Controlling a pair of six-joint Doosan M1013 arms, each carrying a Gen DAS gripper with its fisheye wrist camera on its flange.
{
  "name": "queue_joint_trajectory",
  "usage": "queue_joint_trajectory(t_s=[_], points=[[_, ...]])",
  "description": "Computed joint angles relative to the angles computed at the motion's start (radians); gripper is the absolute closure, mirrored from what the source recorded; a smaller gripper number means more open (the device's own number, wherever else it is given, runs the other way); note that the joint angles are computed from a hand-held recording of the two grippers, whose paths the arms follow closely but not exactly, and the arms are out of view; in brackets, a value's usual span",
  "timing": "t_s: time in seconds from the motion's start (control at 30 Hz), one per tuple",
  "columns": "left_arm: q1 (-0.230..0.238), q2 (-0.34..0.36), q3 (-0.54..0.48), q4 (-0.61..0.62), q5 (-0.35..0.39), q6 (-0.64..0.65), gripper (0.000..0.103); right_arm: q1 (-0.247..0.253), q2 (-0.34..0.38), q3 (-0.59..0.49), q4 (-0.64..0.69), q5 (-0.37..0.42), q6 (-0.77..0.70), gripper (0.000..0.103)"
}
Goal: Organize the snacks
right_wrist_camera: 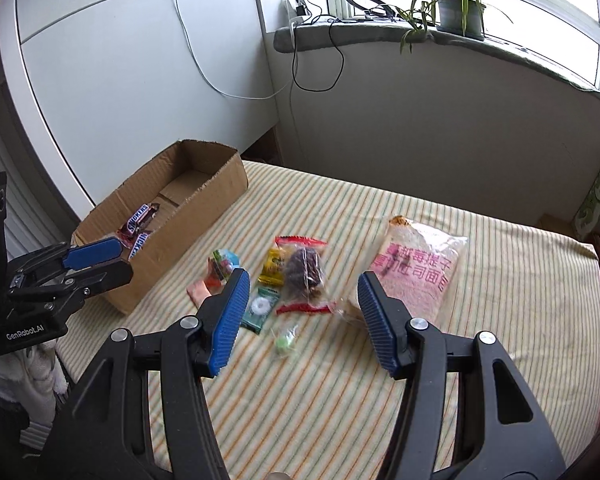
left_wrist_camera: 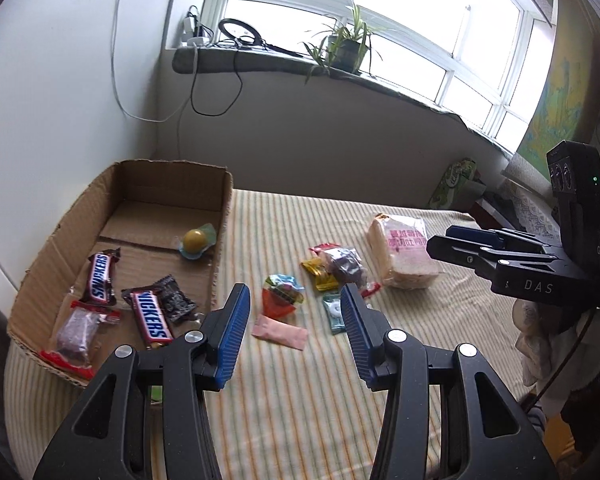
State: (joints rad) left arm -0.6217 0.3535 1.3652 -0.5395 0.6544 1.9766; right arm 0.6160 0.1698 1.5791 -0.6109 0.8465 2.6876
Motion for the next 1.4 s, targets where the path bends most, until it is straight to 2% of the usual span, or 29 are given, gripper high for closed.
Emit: queue_joint_trajectory(t_s=[0.17,0.2,0.23,0.37,0.43,0.57,0.93,1.4], points=[[-0.023,0.027,-0.02,0.012,0.047,0.008,0.057,0.022,0.002,0.027,-0.013,0.007,-0.025,0.044],[-0.028,0.033,-0.026,0.018,0.057,0.007,0.059,0.026,0.005,0.03,-0.018,0.009,-0.033,0.044],[-0.031,0.039,-0.032,0.017,0.07,0.011,0.064,0.029,0.008,0.032,-0.018,0.007,-0.041,0.045],[-0.039,0.07,-0.065,0.008,0.131,0.019,0.074,0.02,0.023,0.04,0.057,-0.027,-0.116,0.061],[-0.044,0.084,-0.079,0.012,0.153,0.012,0.079,0.015,0.031,0.043,0.083,-0.036,-0.144,0.064],[-0.056,0.106,-0.105,0.049,0.18,-0.008,0.079,0.0,0.04,0.051,0.136,-0.065,-0.185,0.069],[-0.079,0.156,-0.168,0.186,0.244,-0.087,0.079,-0.02,0.052,0.059,0.183,-0.089,-0.241,0.07],[-0.097,0.168,-0.184,0.274,0.245,-0.102,0.08,-0.024,0.079,0.033,0.195,-0.06,-0.282,0.07]])
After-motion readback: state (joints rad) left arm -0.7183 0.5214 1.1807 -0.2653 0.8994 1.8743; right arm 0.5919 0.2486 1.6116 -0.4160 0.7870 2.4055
